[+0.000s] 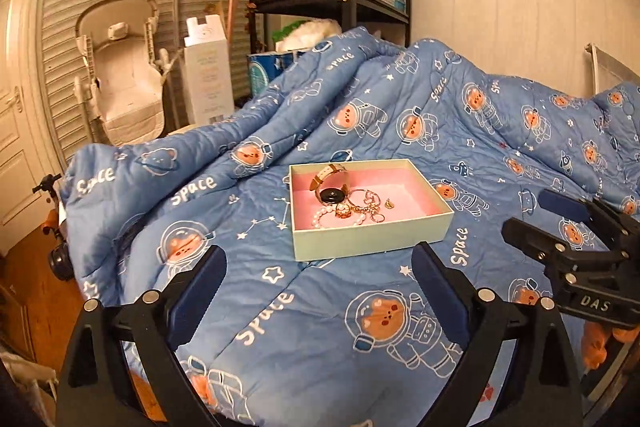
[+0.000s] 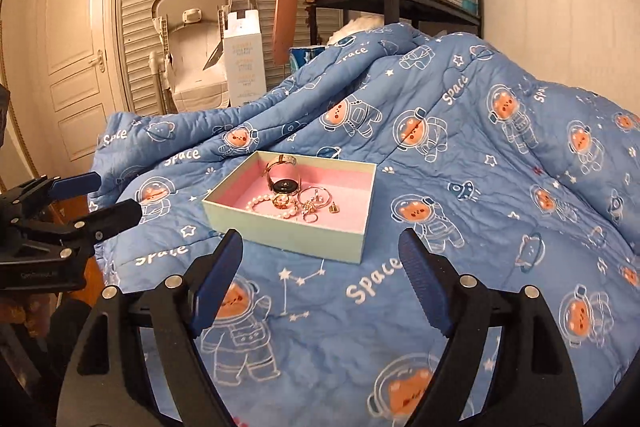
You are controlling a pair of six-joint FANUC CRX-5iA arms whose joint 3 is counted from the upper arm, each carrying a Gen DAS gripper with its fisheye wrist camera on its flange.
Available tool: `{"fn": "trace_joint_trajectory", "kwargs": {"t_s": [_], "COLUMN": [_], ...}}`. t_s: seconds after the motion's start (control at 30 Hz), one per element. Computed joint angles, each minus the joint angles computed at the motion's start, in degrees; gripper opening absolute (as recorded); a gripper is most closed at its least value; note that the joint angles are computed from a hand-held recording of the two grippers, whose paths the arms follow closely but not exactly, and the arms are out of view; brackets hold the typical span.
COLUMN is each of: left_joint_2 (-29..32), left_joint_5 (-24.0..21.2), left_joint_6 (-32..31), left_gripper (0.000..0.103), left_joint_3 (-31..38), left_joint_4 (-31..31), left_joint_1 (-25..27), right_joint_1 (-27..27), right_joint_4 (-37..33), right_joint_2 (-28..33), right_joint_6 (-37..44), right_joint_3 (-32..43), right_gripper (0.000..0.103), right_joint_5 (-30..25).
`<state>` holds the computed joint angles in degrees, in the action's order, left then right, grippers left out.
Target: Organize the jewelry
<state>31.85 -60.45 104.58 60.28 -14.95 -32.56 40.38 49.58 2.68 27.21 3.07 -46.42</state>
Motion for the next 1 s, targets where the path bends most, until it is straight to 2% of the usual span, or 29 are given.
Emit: {"fn": "trace_joint_trajectory", "kwargs": {"t_s": [0.07,0.13,0.3,0.4,0.53,0.67,1.0], "left_joint_2": [-4.40,-8.30,-14.49,-16.82,-19.22,-20.75,-21.34], "left_joint_5": [1.69,3.55,4.50,5.52,6.01,6.94,8.29], "left_joint_6": [5.08,8.85,17.86,20.97,23.72,26.00,26.61], "left_gripper": [0.094,0.094,0.096,0.096,0.096,0.096,0.096], "left_joint_3": [-5.91,-11.36,-19.00,-21.95,-25.03,-27.00,-27.91], "left_joint_4": [-4.04,-5.70,-10.75,-13.27,-15.90,-20.31,-21.55], "left_joint_1": [-1.58,-2.60,-5.53,-6.89,-8.41,-10.48,-10.93], "right_joint_1": [2.39,4.50,9.67,11.84,13.30,14.18,14.74], "right_joint_4": [5.27,10.65,11.82,13.34,13.95,16.65,19.08], "right_joint_2": [-2.75,-5.24,-7.20,-7.96,-9.02,-10.75,-10.58], "right_joint_6": [-7.26,-14.16,-17.18,-17.78,-18.55,-23.22,-23.35], "right_joint_3": [-4.07,-7.91,-9.84,-11.25,-12.73,-15.41,-15.94], "right_gripper": [0.092,0.094,0.096,0.096,0.096,0.096,0.096], "right_joint_5": [-2.18,-3.80,-10.49,-13.34,-15.44,-16.09,-16.70]}}
